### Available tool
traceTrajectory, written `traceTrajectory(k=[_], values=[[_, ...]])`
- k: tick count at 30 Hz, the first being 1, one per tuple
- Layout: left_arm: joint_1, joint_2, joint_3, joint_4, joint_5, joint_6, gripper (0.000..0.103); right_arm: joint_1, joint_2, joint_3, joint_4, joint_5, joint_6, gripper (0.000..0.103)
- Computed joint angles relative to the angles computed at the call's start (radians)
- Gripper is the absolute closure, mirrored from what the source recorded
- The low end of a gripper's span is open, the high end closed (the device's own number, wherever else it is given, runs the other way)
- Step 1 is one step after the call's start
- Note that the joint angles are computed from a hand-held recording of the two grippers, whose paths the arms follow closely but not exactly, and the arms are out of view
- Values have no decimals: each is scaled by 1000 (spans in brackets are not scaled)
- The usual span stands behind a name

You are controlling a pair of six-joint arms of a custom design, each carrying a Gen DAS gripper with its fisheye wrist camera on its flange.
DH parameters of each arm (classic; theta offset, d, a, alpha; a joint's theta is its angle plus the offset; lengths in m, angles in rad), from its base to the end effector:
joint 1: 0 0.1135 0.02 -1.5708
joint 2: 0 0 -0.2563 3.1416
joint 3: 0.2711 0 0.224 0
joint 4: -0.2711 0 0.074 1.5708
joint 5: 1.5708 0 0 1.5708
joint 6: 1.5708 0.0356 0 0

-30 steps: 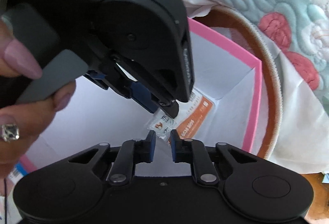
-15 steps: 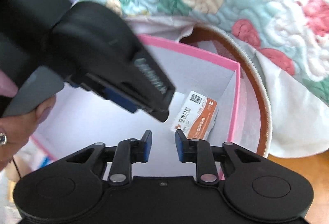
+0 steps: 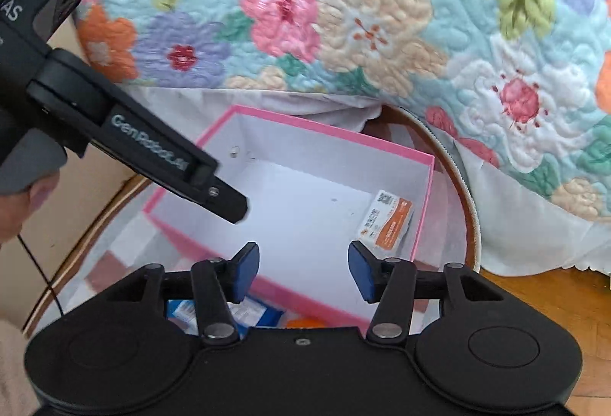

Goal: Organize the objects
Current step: 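Open the left tool to release the box and lift away, then lower the left tool onto the white tissue pack and grasp it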

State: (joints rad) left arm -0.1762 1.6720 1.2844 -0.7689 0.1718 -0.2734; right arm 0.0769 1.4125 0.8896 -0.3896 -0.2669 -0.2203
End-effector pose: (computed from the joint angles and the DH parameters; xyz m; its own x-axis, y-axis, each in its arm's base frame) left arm 0.3064 -0.0607 0.2426 -0.9327 -0.1041 -0.3453 -0.0118 0.9657 -0.2594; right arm 0.2613 0.0296 0.2251 -0.7183 -0.2667 -0.6426 -0.4016 0.9131 0.0699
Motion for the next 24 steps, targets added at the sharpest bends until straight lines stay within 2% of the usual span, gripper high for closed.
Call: traceTrajectory(k=[4, 6, 8, 16, 22, 24], values=[[-4, -148, -85, -67, -30, 11, 41, -32, -153, -50, -114, -58, -25, 40], [-1, -237, -137, -100, -41, 14, 40, -49, -217, -63, -180, -83, -41, 33], [10, -304, -192, -108, -42, 24, 38, -53, -266, -69, -232, -97, -43, 30], [43, -564, -311, -218, -31, 109, 31, 3, -418, -85, -404, -114, -46, 28], [70, -684, -404, -262, -42, 127, 30, 87, -447, -126, -436, -116, -26, 27], [96, -706, -451, -260, -19, 148, 30, 129, -430, -157, -407, -106, -7, 14]])
